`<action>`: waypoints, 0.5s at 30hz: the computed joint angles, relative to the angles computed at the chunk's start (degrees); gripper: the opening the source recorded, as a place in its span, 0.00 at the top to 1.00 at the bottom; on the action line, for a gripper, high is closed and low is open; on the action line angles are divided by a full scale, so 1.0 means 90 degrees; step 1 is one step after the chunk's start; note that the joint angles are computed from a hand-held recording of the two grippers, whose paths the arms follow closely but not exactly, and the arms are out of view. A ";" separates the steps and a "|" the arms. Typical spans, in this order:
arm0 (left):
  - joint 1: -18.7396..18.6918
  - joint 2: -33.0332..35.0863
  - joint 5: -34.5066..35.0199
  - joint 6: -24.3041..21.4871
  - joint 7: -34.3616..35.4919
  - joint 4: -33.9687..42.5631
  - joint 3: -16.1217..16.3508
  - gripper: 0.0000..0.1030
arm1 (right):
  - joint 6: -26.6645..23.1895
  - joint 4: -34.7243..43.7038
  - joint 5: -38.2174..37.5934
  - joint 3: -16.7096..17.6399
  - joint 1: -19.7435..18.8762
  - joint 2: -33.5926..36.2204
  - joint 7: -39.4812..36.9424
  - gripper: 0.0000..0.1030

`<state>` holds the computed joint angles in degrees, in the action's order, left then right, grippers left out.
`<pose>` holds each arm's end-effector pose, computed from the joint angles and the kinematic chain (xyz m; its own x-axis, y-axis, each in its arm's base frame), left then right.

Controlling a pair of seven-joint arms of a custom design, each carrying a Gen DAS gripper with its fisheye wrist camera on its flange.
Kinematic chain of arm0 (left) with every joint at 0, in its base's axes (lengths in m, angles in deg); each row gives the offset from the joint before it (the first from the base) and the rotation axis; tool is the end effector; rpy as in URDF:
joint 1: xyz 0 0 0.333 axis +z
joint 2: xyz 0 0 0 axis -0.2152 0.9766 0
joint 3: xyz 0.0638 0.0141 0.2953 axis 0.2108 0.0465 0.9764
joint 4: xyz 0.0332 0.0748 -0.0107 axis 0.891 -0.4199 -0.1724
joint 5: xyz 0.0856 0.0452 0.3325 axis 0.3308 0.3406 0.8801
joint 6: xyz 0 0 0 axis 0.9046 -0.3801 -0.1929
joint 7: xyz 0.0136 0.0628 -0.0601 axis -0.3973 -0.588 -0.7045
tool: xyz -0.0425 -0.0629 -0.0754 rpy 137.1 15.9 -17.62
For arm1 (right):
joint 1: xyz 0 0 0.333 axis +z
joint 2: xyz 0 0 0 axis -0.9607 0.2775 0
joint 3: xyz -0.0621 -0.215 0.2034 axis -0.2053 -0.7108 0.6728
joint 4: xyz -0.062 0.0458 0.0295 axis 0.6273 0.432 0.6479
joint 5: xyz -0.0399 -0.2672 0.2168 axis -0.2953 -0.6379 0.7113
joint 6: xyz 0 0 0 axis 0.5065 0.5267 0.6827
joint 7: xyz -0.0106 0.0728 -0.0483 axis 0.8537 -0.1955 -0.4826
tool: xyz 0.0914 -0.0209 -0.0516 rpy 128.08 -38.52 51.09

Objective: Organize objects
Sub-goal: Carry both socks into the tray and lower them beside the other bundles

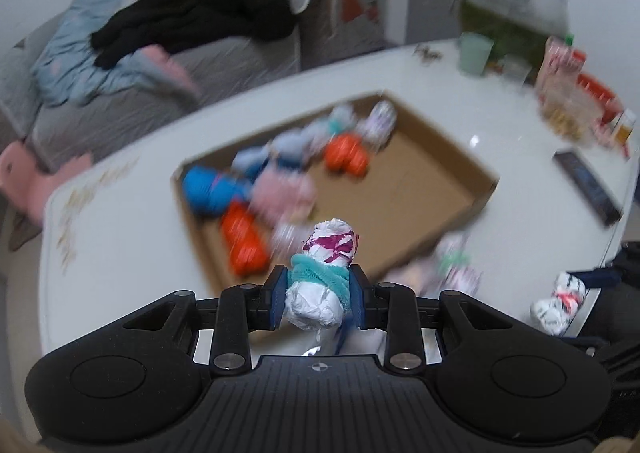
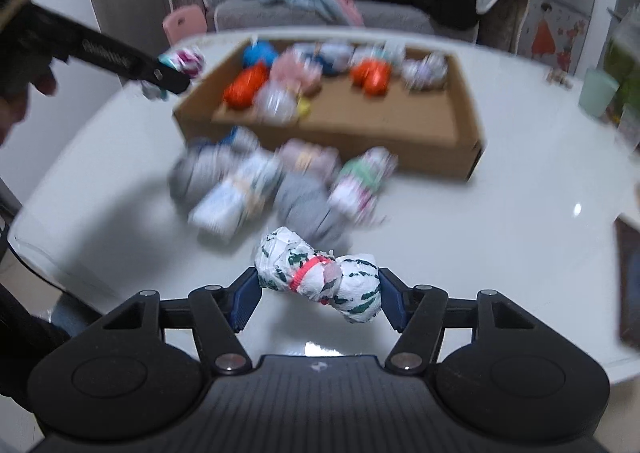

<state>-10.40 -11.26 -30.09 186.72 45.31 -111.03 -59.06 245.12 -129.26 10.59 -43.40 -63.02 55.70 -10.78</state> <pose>0.5269 -0.0066 0.4366 -0.2770 -0.9594 -0.0536 -0.7379 0.2481 -0.6276 0.4715 0.2178 0.3672 0.4296 -0.9010 -0.0598 -0.7175 -0.3004 -0.6285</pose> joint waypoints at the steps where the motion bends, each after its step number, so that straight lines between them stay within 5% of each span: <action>1: -0.0016 0.0133 -0.0024 -0.0018 0.0030 0.0247 -0.0021 0.63 | -0.0080 0.0149 0.0160 0.0236 -0.0314 -0.0022 -0.0286 0.43; 8: 0.0149 0.1393 -0.0006 -0.0313 -0.0115 0.1992 -0.0418 0.62 | -0.0682 0.2015 -0.0040 -0.0340 -0.0404 0.0612 -0.1218 0.43; 15: 0.0197 0.2530 0.0866 -0.0439 -0.0818 0.2961 -0.0578 0.62 | -0.1716 0.4353 -0.0338 -0.0393 -0.0395 0.2157 -0.1975 0.43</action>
<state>-8.63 11.51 -22.30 182.77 37.95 -84.38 -64.27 229.67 -90.08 7.54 -46.93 -66.58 75.12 -28.55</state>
